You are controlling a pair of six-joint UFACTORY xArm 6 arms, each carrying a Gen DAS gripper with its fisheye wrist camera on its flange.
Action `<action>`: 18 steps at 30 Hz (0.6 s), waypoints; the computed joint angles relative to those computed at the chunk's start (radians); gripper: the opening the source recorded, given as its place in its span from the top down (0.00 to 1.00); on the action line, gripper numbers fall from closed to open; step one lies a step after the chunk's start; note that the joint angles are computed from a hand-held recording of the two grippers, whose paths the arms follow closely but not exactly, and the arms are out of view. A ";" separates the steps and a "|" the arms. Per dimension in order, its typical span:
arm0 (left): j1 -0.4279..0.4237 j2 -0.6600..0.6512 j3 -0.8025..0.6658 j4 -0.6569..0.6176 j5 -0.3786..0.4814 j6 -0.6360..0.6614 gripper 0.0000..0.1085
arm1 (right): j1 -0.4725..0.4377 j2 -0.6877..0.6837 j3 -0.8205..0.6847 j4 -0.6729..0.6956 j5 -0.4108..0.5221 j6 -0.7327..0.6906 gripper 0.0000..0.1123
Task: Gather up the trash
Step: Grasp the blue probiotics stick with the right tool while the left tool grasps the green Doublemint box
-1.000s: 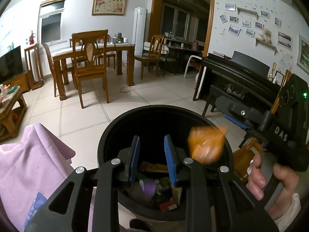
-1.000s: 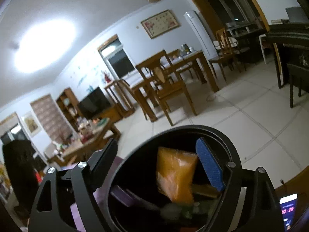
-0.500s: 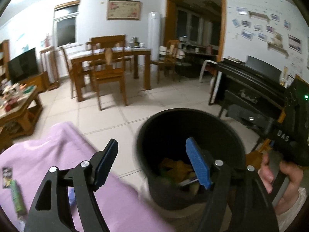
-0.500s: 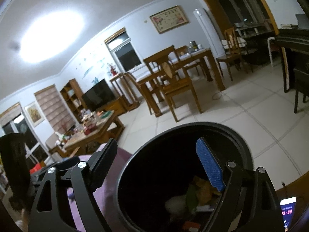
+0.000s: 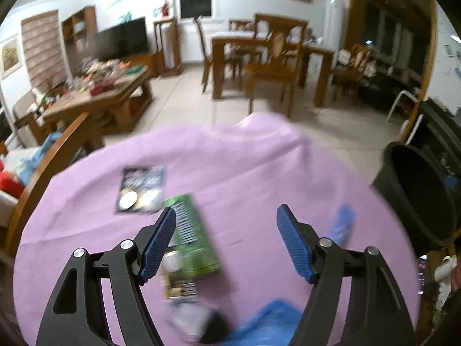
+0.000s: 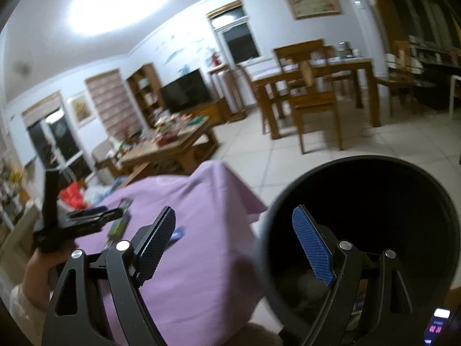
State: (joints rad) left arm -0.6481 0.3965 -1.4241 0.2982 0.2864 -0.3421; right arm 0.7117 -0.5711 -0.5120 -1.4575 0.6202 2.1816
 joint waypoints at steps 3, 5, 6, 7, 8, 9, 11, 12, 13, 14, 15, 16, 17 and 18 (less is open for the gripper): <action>0.015 0.031 -0.037 -0.052 0.058 0.067 0.35 | -0.011 0.134 -0.111 0.035 -0.078 -0.095 0.26; 0.016 0.049 -0.056 -0.112 0.090 0.136 0.44 | -0.006 0.216 -0.185 0.086 -0.106 -0.188 0.26; 0.017 0.058 -0.070 -0.132 0.108 0.158 0.50 | -0.001 0.246 -0.210 0.099 -0.113 -0.214 0.26; 0.018 0.072 -0.090 -0.151 0.127 0.179 0.53 | 0.000 0.292 -0.250 0.130 -0.125 -0.270 0.26; 0.022 0.080 -0.095 -0.131 0.116 0.169 0.54 | 0.002 0.333 -0.285 0.164 -0.131 -0.324 0.26; 0.026 0.080 -0.093 -0.135 0.110 0.174 0.57 | 0.002 0.373 -0.321 0.208 -0.142 -0.383 0.26; 0.032 0.084 -0.094 -0.160 0.099 0.195 0.62 | -0.022 0.403 -0.336 0.265 -0.187 -0.467 0.26; 0.035 0.082 -0.083 -0.152 0.081 0.193 0.66 | -0.023 0.440 -0.365 0.339 -0.199 -0.547 0.26; 0.038 0.070 -0.057 -0.127 0.058 0.180 0.68 | -0.019 0.470 -0.386 0.379 -0.206 -0.585 0.26; 0.040 0.064 -0.044 -0.127 0.044 0.185 0.69 | -0.028 0.495 -0.397 0.436 -0.231 -0.641 0.26; 0.034 0.069 -0.056 -0.145 0.049 0.191 0.69 | -0.032 0.529 -0.419 0.534 -0.256 -0.723 0.26; 0.035 0.067 -0.051 -0.177 0.043 0.214 0.70 | -0.035 0.553 -0.431 0.610 -0.273 -0.776 0.26; 0.037 0.061 -0.040 -0.226 0.031 0.248 0.72 | -0.041 0.570 -0.436 0.647 -0.293 -0.798 0.26; 0.040 0.052 -0.025 -0.274 0.020 0.282 0.72 | -0.046 0.586 -0.442 0.692 -0.314 -0.823 0.26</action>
State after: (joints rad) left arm -0.6079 0.4481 -1.4492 0.0241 0.3060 -0.0599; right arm 0.6660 0.0153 -0.9536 -0.7654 0.3059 1.3588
